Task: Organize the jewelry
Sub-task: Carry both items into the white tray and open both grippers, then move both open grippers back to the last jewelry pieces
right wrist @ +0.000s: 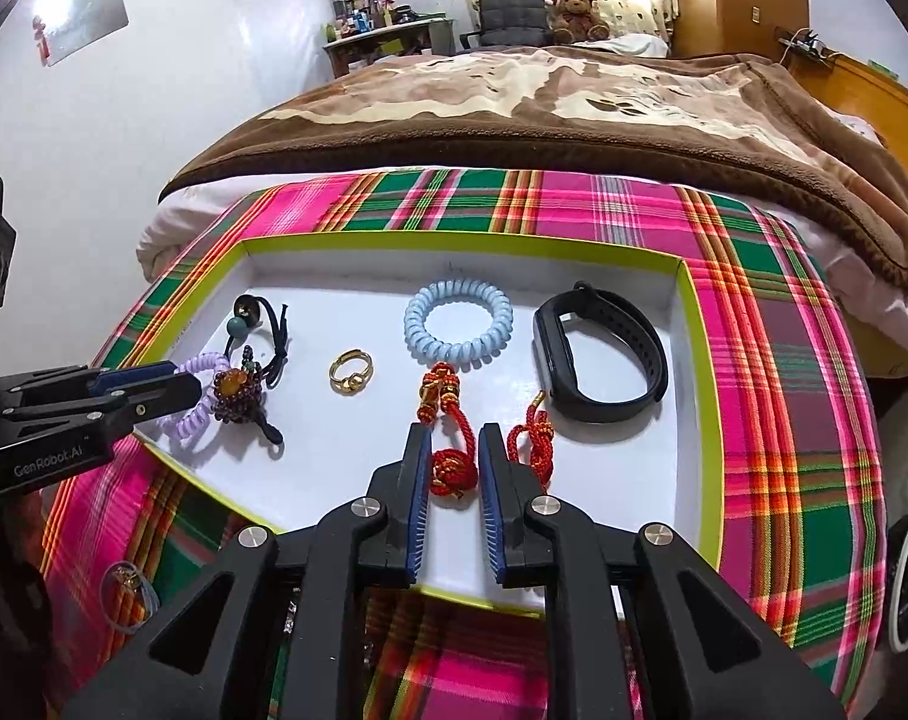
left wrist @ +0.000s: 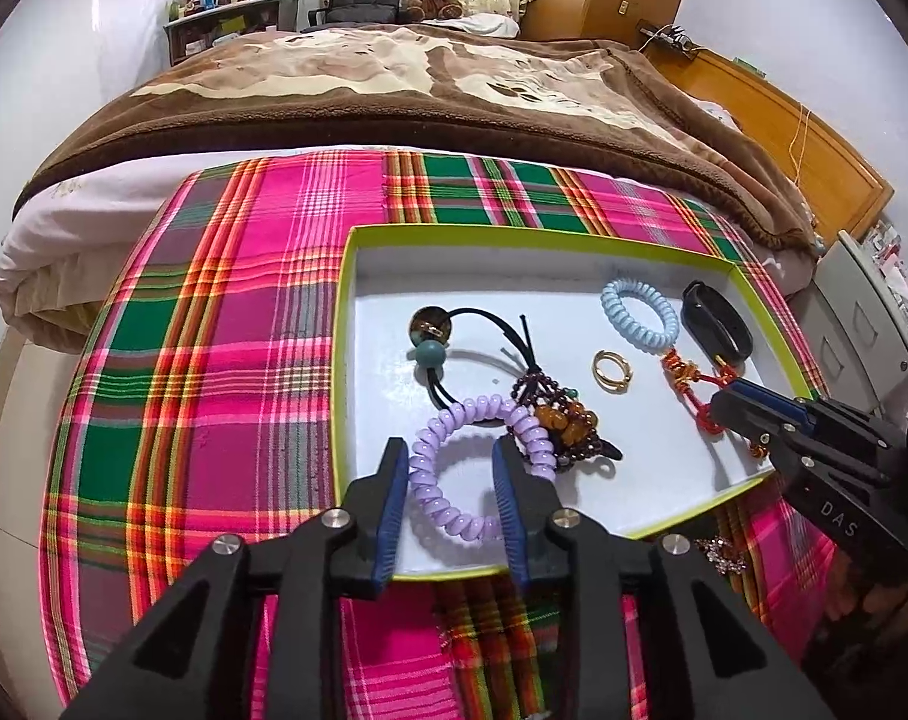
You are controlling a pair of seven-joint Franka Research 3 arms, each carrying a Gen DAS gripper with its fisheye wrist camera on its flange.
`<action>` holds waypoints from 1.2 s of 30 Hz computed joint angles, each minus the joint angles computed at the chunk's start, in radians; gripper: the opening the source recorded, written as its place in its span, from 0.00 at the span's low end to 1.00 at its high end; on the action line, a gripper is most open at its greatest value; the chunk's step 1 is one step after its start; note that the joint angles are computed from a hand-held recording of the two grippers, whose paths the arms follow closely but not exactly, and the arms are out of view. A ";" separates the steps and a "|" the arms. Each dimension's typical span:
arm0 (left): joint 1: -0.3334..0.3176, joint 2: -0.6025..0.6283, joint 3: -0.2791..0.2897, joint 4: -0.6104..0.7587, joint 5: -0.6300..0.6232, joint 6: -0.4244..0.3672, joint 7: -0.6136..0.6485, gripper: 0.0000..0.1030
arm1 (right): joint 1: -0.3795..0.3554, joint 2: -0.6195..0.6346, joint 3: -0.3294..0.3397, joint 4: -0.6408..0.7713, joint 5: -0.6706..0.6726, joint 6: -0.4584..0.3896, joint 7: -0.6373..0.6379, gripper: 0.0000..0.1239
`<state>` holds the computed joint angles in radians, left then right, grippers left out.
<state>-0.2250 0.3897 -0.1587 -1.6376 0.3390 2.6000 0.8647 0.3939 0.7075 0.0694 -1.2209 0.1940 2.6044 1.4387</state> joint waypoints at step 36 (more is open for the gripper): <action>-0.030 -0.307 -0.027 -0.376 0.292 0.038 -0.393 0.53 | -0.065 -0.292 0.112 -0.442 0.258 0.161 -0.317 0.36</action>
<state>-0.2555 0.0830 -0.1854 -2.0135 0.6310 2.6377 0.4713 0.3288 0.4151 0.1818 -1.6625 0.4519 2.7658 1.1215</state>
